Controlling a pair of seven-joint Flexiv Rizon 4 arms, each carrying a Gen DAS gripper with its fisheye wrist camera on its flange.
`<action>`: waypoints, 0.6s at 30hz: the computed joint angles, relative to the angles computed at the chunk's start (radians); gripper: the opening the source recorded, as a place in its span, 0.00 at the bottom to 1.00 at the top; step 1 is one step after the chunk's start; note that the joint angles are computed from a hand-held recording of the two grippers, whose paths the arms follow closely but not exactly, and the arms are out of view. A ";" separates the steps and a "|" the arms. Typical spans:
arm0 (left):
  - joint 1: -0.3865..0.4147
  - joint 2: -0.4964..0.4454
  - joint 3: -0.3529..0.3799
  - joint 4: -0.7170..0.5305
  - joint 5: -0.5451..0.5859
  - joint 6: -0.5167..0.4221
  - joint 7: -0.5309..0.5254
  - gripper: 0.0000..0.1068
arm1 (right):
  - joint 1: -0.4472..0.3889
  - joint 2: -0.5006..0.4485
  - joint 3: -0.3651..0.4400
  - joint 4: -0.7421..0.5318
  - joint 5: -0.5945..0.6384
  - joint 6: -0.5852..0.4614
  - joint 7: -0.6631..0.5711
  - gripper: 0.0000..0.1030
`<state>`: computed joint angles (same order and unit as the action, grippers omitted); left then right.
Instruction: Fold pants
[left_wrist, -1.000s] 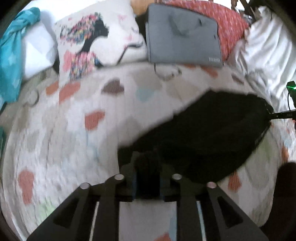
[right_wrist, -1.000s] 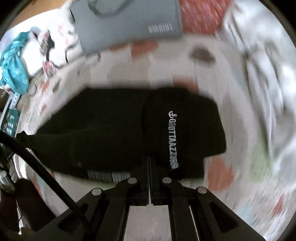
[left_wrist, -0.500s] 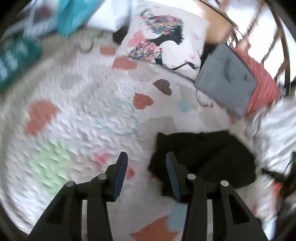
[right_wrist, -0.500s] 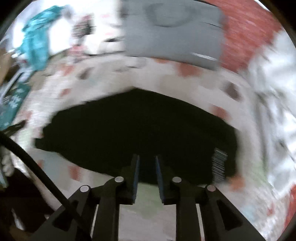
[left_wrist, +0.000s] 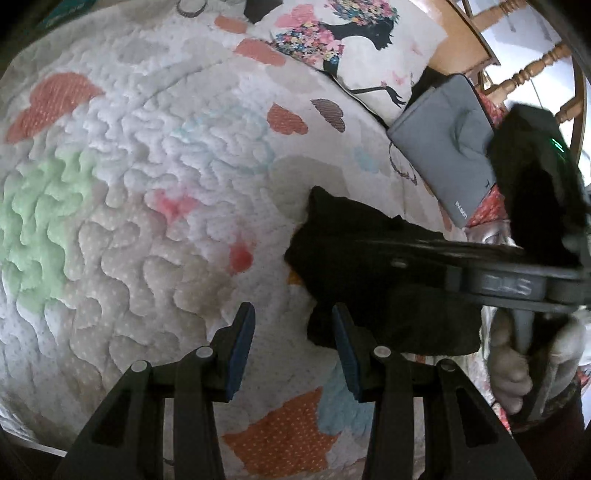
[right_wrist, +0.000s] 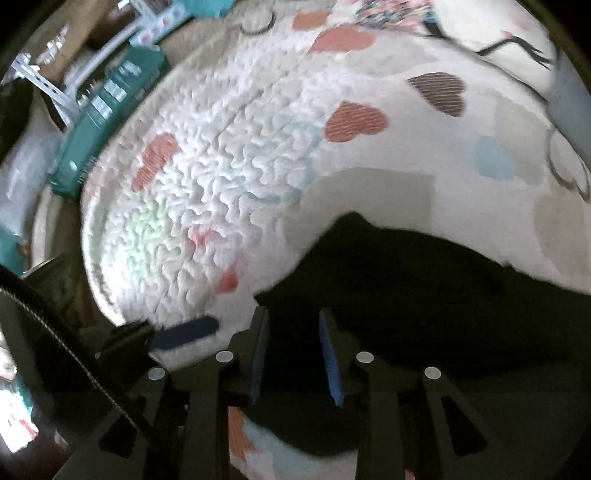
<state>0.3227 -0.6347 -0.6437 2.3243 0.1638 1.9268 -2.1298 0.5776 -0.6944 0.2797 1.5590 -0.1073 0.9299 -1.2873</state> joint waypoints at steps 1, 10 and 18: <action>0.005 -0.005 -0.004 0.000 0.004 0.003 0.001 0.39 | 0.021 -0.015 -0.023 -0.014 -0.023 -0.014 0.023 0.34; -0.037 -0.012 -0.006 -0.044 -0.007 -0.054 0.064 0.37 | 0.035 0.021 -0.065 0.072 -0.098 0.080 0.170 0.07; -0.125 0.019 0.062 -0.082 -0.091 -0.024 0.068 0.06 | 0.032 0.048 -0.083 0.052 -0.139 0.148 0.253 0.07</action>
